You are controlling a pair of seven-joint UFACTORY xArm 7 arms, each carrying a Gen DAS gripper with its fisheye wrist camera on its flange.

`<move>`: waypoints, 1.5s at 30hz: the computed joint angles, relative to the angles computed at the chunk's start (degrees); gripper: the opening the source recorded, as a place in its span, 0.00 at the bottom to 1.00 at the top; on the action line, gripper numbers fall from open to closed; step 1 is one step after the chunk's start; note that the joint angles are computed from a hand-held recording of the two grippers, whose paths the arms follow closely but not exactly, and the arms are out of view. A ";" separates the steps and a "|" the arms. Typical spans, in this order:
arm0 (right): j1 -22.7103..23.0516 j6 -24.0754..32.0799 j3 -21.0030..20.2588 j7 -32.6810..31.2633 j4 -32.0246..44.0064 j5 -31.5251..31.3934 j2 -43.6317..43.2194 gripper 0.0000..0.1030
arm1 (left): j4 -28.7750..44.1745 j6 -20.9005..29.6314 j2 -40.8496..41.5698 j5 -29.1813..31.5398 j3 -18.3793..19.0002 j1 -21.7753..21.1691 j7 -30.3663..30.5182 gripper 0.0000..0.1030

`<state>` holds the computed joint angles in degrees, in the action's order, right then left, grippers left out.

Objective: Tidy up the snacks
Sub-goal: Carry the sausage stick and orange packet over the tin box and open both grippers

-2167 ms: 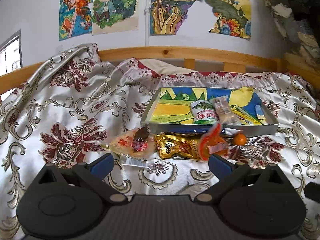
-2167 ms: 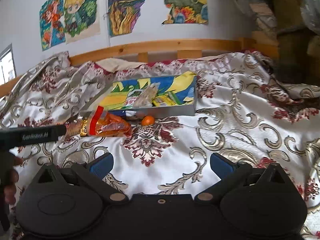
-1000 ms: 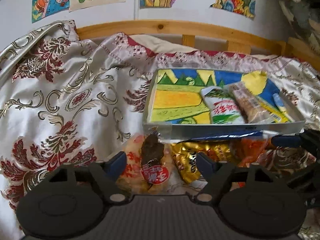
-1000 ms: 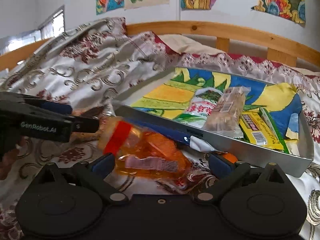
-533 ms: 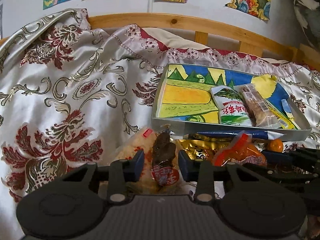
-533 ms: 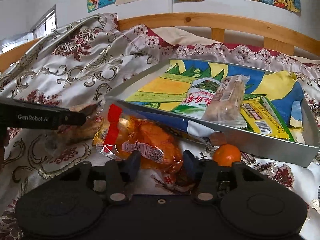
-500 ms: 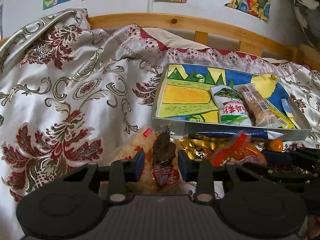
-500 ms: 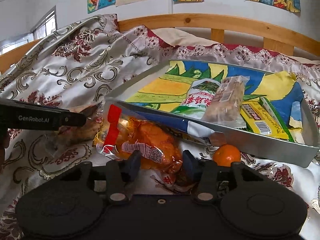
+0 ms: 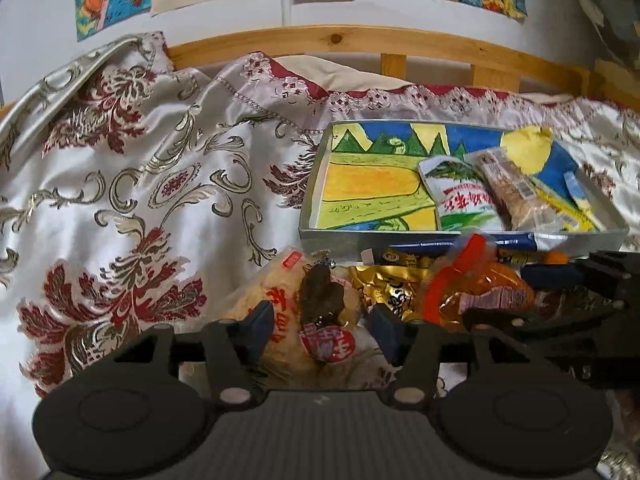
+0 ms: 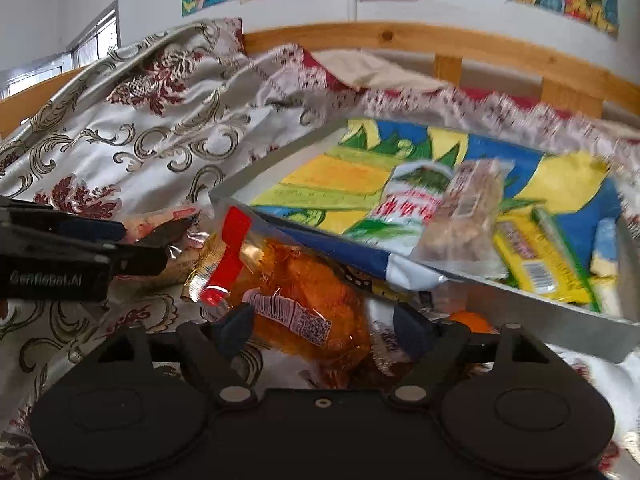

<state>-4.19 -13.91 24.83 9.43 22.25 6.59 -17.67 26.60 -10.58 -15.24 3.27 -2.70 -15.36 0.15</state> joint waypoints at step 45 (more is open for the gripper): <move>11.12 11.72 -3.28 26.40 -19.21 -11.22 -36.46 0.39 | -3.89 5.14 -5.75 -6.40 18.94 -19.16 -1.55 0.71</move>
